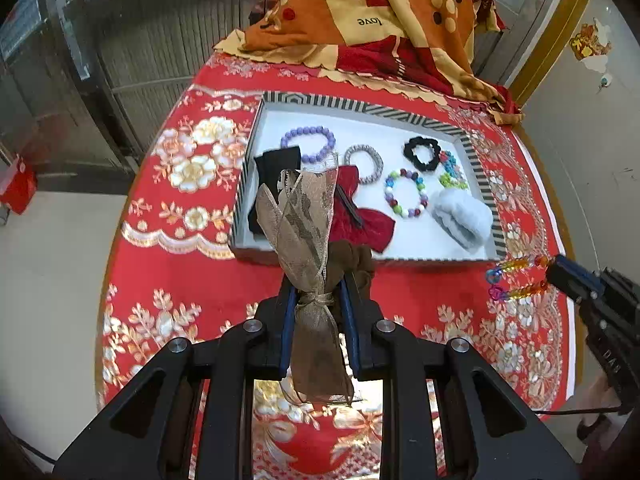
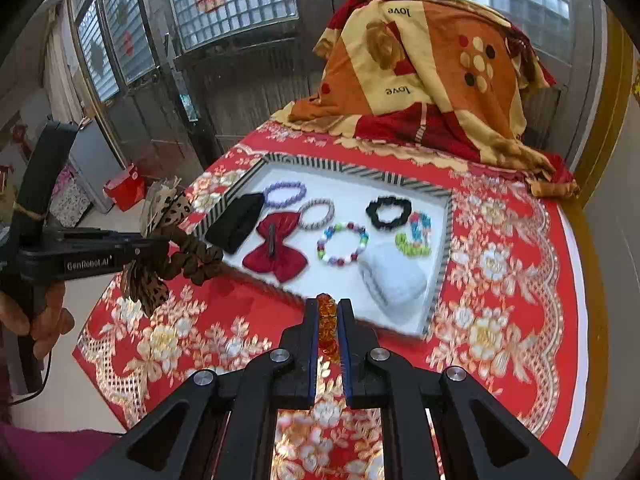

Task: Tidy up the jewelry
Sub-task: 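Carry the amber bracelet and tan pouch with brown scrunchie into the tray with both grippers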

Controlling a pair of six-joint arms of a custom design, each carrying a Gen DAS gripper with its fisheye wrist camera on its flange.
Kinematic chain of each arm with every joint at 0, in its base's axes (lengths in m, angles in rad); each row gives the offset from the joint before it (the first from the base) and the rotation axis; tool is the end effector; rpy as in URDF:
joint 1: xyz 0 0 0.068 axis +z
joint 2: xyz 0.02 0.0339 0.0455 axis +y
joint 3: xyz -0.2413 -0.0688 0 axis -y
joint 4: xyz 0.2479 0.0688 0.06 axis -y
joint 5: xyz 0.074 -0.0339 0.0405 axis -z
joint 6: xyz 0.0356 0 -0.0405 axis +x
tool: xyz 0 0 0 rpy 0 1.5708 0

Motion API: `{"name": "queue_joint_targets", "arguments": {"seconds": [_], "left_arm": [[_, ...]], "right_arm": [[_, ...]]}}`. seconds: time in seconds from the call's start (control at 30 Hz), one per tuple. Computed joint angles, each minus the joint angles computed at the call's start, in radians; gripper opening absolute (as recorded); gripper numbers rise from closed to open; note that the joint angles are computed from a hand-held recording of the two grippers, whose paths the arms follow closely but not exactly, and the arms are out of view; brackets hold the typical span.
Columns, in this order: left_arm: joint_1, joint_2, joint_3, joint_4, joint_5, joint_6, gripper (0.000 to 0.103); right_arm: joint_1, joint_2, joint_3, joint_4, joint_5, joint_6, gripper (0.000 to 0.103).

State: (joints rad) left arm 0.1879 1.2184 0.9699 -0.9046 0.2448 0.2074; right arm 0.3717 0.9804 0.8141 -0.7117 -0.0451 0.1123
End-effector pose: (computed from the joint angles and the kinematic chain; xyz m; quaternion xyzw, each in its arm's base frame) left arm 0.2332 0.0356 0.2380 0.0348 0.9707 -0.0767 0.2252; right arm 0.1951 0.0778 0.2478 -0.1292 0.9315 0.1019 0.3245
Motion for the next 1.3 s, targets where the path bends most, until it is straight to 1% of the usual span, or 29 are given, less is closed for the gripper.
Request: {"name": "queue_joint_targets", "arguments": {"seconds": [0.27, 0.53, 0.73, 0.87, 1.03, 1.3], "left_arm": [[-0.026, 0.094, 0.078, 0.060, -0.037, -0.007, 0.020], [-0.052, 0.216, 0.177, 0.097, -0.072, -0.020, 0.020], [-0.074, 0.327, 0.271, 0.115, -0.091, -0.025, 0.020], [-0.097, 0.414, 0.346, 0.125, -0.107, -0.035, 0.020], [-0.131, 0.510, 0.433, 0.122, -0.109, -0.049, 0.020], [-0.192, 0.686, 0.602, 0.110, -0.094, -0.088, 0.020]], "right_arm": [[-0.022, 0.172, 0.106, 0.059, -0.009, -0.024, 0.008], [0.007, 0.343, 0.197, 0.126, -0.017, 0.002, 0.008], [0.008, 0.479, 0.250, 0.180, -0.070, 0.045, 0.008], [0.006, 0.544, 0.271, 0.209, -0.098, 0.071, 0.008], [-0.029, 0.582, 0.264, 0.226, -0.116, 0.083, 0.008], [-0.096, 0.665, 0.256, 0.212, -0.095, 0.079, 0.008]]}}
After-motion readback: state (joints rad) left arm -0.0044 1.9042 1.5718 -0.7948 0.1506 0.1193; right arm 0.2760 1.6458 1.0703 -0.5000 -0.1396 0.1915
